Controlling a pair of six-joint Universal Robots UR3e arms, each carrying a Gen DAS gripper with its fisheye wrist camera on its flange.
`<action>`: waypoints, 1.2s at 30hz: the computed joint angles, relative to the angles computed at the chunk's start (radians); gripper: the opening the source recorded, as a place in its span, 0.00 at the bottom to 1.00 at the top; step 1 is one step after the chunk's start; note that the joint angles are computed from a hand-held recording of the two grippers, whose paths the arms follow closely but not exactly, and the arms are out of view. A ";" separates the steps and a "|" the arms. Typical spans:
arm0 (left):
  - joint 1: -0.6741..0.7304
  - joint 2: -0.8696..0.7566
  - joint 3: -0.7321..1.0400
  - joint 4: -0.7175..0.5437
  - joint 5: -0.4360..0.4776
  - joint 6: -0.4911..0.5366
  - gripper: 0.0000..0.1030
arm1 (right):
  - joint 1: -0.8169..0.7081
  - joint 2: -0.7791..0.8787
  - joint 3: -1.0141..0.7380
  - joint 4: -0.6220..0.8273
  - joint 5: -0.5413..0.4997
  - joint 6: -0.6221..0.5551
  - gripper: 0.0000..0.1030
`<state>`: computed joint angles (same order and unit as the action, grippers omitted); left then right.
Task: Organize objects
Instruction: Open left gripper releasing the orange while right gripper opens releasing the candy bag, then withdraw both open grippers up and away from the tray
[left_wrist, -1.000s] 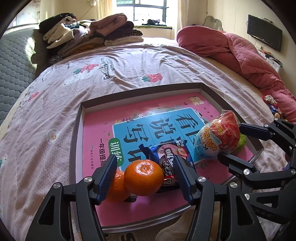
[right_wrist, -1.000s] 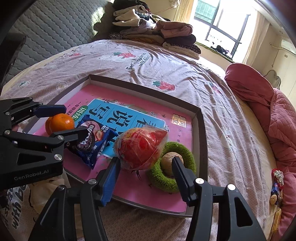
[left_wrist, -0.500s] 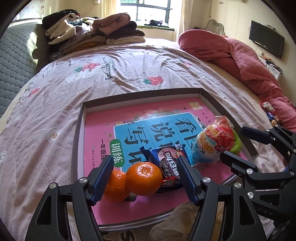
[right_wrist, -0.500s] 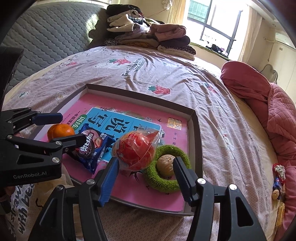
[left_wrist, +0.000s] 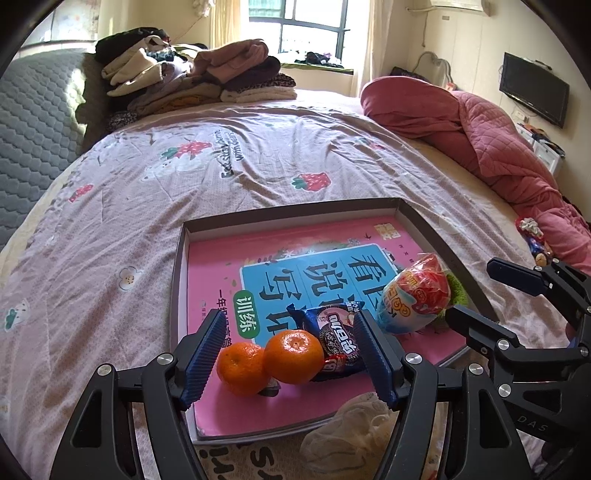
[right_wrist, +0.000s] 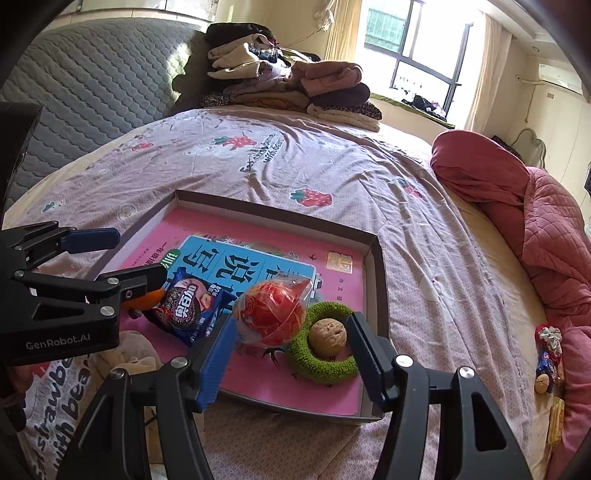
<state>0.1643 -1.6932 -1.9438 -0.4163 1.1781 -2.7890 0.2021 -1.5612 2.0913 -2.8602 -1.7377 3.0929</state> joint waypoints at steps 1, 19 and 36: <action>0.002 0.012 -0.006 -0.002 -0.001 0.004 0.71 | 0.004 -0.009 0.001 0.004 -0.006 0.003 0.60; 0.050 0.331 -0.137 -0.094 -0.021 0.045 0.71 | 0.080 -0.176 -0.021 0.111 -0.080 0.061 0.60; 0.162 0.575 -0.185 -0.267 -0.125 0.107 0.72 | 0.169 -0.290 -0.036 0.206 -0.158 0.107 0.62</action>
